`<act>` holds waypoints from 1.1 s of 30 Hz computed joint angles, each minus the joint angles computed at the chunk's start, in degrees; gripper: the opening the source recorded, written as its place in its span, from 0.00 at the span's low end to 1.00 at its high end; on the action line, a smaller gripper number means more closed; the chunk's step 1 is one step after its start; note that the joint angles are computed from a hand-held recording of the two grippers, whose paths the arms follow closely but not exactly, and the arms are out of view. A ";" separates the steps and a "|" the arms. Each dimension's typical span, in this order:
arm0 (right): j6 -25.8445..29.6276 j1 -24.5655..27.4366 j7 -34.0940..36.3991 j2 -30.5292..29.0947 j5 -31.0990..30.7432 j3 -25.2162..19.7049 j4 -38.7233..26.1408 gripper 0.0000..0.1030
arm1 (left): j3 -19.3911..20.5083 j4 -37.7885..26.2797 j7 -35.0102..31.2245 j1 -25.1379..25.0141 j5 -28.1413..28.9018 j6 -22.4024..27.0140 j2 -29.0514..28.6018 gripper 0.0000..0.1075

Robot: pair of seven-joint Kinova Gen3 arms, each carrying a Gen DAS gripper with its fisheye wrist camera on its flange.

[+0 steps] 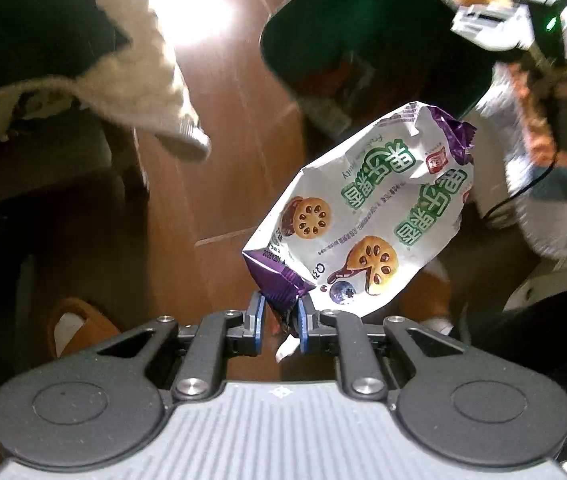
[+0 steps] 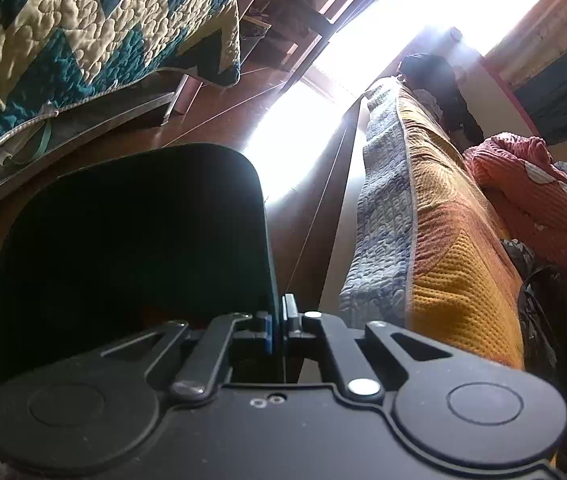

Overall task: Collect trash
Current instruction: 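Carry the cookie wrapper into the green bin and open the left tool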

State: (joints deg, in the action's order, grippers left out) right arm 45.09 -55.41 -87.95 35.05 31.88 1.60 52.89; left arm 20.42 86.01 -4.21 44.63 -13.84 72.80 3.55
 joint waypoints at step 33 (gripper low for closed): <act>-1.35 -0.22 1.96 -0.05 -1.21 -0.87 0.13 0.05 | -15.73 -28.54 -12.91 2.53 -6.43 9.41 25.02 0.16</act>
State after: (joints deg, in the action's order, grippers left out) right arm 43.74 -55.63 -85.99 35.00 30.68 0.73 53.03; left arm 4.69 57.48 -17.13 47.16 -20.28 82.21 28.57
